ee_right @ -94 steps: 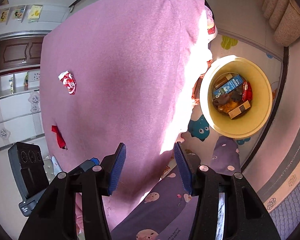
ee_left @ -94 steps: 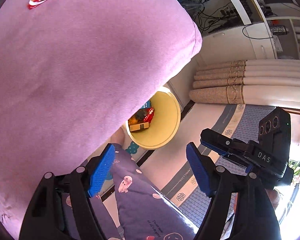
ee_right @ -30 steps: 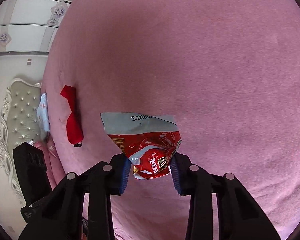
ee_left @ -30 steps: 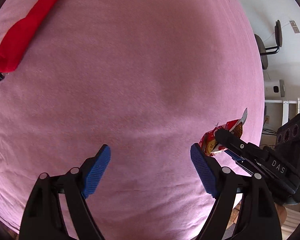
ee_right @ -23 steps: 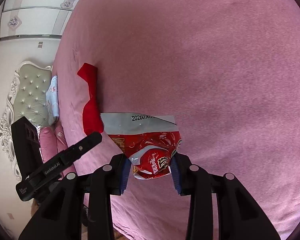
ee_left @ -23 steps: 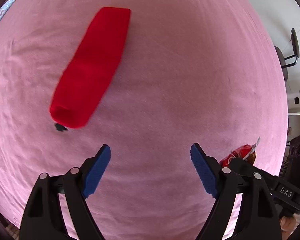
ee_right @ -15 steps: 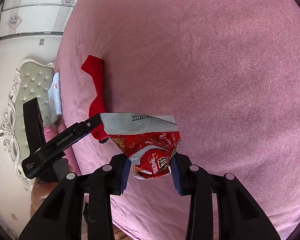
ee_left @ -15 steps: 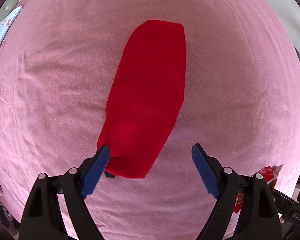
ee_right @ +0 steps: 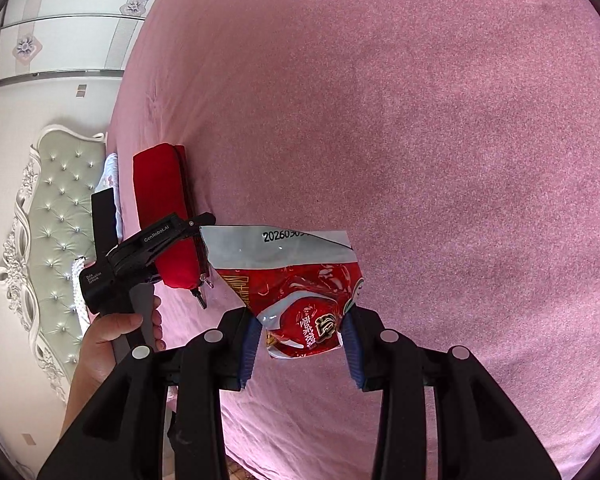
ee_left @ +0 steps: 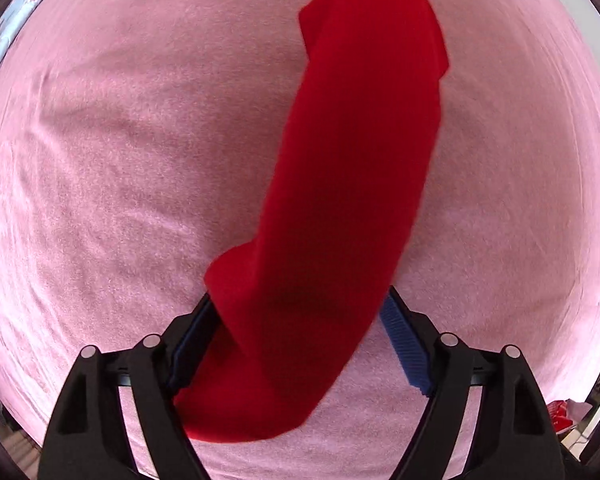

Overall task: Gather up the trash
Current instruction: 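Grasp the red chip bag with the right tool while the left tool grasps the red zip pouch, then carry the chip bag and red pouch to the yellow basin and release them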

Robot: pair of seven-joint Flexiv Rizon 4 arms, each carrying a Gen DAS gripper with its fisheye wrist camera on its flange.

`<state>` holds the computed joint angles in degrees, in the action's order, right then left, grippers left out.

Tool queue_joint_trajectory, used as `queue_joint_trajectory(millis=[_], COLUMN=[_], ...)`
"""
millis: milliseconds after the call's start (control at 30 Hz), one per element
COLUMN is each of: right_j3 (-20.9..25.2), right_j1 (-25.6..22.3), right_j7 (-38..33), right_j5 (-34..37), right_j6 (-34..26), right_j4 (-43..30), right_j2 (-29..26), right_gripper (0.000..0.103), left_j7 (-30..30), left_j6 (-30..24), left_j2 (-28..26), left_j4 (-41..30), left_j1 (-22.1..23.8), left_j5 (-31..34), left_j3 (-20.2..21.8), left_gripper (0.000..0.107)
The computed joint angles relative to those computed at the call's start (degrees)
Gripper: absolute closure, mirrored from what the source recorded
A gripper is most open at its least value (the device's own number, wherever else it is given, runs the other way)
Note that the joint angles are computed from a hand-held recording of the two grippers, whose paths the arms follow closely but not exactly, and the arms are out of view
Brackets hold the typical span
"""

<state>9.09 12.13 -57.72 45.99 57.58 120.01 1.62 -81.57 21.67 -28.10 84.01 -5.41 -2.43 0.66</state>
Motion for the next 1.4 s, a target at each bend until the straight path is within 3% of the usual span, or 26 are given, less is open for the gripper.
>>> queue_joint_trajectory(millis=[200, 300, 333, 367, 600, 833, 1067, 1400], right_j3=[-0.2, -0.2, 0.0, 0.1, 0.7, 1.3, 3.5, 14.6], right_j1=[-0.1, 0.2, 0.4, 0.5, 1.0, 2.8, 5.6, 8.5], right_j7=[-0.8, -0.8, -0.4, -0.3, 1.1, 5.3, 16.2, 42.4], right_j5=[1.2, 1.7, 1.7, 1.6, 0.7, -2.1, -7.1, -11.0], right_j6=[-0.8, -0.7, -0.4, -0.4, -1.1, -3.4, -8.3, -16.8], right_j4=[1.2, 0.7, 0.5, 0.3, 1.0, 5.4, 13.3, 21.8], right_j2=[1.0, 0.2, 0.0, -0.1, 1.6, 9.4, 24.2, 49.0], right_gripper=[0.067, 0.067, 0.067, 0.067, 0.067, 0.067, 0.067, 0.067], left_j7=[-0.3, 1.9, 2.6, 3.4, 9.7, 13.4, 17.5, 24.6], left_j6=[-0.9, 0.1, -0.1, -0.6, -2.4, -7.7, -17.3, -32.7], left_j2=[-0.7, 0.4, 0.9, 1.3, 9.7, 22.7, 34.4, 51.3], left_j4=[-0.7, 0.3, 0.8, 1.0, 11.2, 23.8, 31.1, 38.0], left_j1=[2.7, 3.4, 3.8, 4.1, 5.5, 4.8, 3.9, 4.4], left_j5=[-3.5, -2.9, -3.6, -4.0, -11.0, -17.8, -18.1, -16.5], left_j3=[0.1, 0.4, 0.2, 0.1, -0.9, 0.2, 2.6, 7.1], left_gripper=[0.054, 0.076, 0.090, 0.094, 0.095, 0.095, 0.095, 0.095])
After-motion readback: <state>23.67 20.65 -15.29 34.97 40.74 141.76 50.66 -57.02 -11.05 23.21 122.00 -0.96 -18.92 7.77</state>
